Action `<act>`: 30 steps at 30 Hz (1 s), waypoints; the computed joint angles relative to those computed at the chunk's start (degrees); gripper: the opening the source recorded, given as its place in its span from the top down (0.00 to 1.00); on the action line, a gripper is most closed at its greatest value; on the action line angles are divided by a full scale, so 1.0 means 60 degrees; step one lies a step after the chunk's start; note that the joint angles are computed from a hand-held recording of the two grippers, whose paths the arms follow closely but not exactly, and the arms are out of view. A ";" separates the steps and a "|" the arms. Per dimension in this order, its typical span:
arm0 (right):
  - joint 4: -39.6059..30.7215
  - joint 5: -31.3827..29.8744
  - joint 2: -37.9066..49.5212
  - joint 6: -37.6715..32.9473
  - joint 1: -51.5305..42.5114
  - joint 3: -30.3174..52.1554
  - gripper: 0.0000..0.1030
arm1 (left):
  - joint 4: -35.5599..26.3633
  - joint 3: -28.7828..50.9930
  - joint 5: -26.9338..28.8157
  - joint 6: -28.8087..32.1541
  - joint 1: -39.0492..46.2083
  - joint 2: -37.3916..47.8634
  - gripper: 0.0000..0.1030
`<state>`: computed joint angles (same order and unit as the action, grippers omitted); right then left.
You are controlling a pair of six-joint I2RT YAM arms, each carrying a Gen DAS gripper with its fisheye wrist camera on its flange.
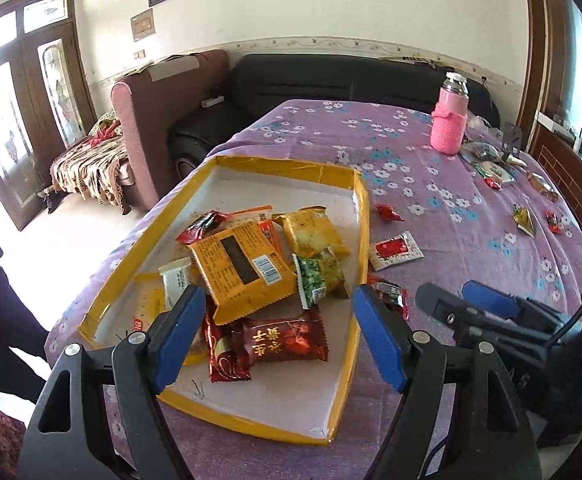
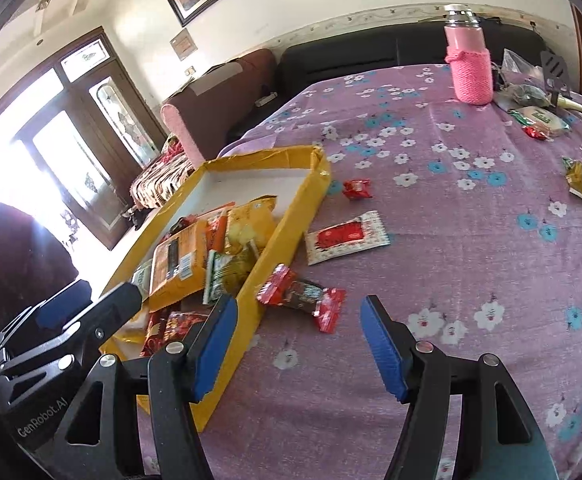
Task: Organize snacks
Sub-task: 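Grasp another green-gold snack bag with the right tool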
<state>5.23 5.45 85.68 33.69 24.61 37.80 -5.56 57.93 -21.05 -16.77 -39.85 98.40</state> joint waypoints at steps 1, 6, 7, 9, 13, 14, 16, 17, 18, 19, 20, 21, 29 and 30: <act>0.0003 -0.0037 -0.0072 -0.0033 -0.0119 -0.0061 0.36 | -0.0020 0.0028 -0.0008 0.0005 -0.0046 0.0016 0.25; -0.0038 -0.0204 -0.0392 -0.0208 -0.0658 -0.0303 0.36 | -0.0190 0.0323 -0.0146 0.0033 -0.0303 0.0240 0.25; -0.0029 -0.0259 -0.0486 -0.0256 -0.0814 -0.0396 0.36 | -0.0208 0.0335 -0.0142 0.0051 -0.0313 0.0253 0.25; 0.0023 -0.0346 -0.0602 -0.0319 -0.1050 -0.0549 0.36 | -0.0270 0.0447 -0.0141 0.0062 -0.0369 0.0370 0.25; 0.0072 -0.0676 -0.0938 -0.0433 -0.1746 -0.0969 0.36 | -0.0455 0.0698 0.0000 0.0070 -0.0435 0.0583 0.25; 0.0066 -0.0767 -0.1054 -0.0510 -0.1967 -0.1102 0.36 | -0.0482 0.0739 0.0101 0.0061 -0.0440 0.0587 0.25; -0.0029 -0.0990 -0.1351 -0.0750 -0.2546 -0.1366 0.36 | -0.0418 0.0712 0.0402 0.0044 -0.0456 0.0504 0.25; -0.0115 -0.1134 -0.1528 -0.0904 -0.2930 -0.1493 0.36 | -0.0365 0.0705 0.0534 0.0032 -0.0468 0.0491 0.25; -0.0209 -0.1261 -0.1679 -0.1040 -0.3286 -0.1585 0.35 | -0.0283 0.0673 0.0755 0.0031 -0.0470 0.0453 0.25; -0.0359 -0.1468 -0.1893 -0.1253 -0.3917 -0.1704 0.35 | -0.0225 0.0665 0.0927 0.0028 -0.0483 0.0442 0.25; -0.0529 -0.1674 -0.2055 -0.1474 -0.4665 -0.1768 0.35 | -0.0169 0.0673 0.1088 0.0030 -0.0497 0.0456 0.25; -0.0674 -0.1844 -0.2124 -0.1666 -0.5391 -0.1762 0.35 | -0.0093 0.0686 0.1241 0.0030 -0.0512 0.0498 0.25; -0.0808 -0.2861 -0.0128 -0.2718 -0.8939 0.0030 0.34 | -0.0195 0.1059 0.1945 -0.0206 -0.0537 0.1003 0.25; -0.0809 -0.2773 0.0202 -0.2727 -0.8941 0.0294 0.34 | -0.0220 0.1067 0.1983 -0.0227 -0.0517 0.1021 0.25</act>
<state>0.37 -11.19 86.89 17.32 -29.03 39.56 -6.88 64.33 -9.15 -18.13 -42.96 104.52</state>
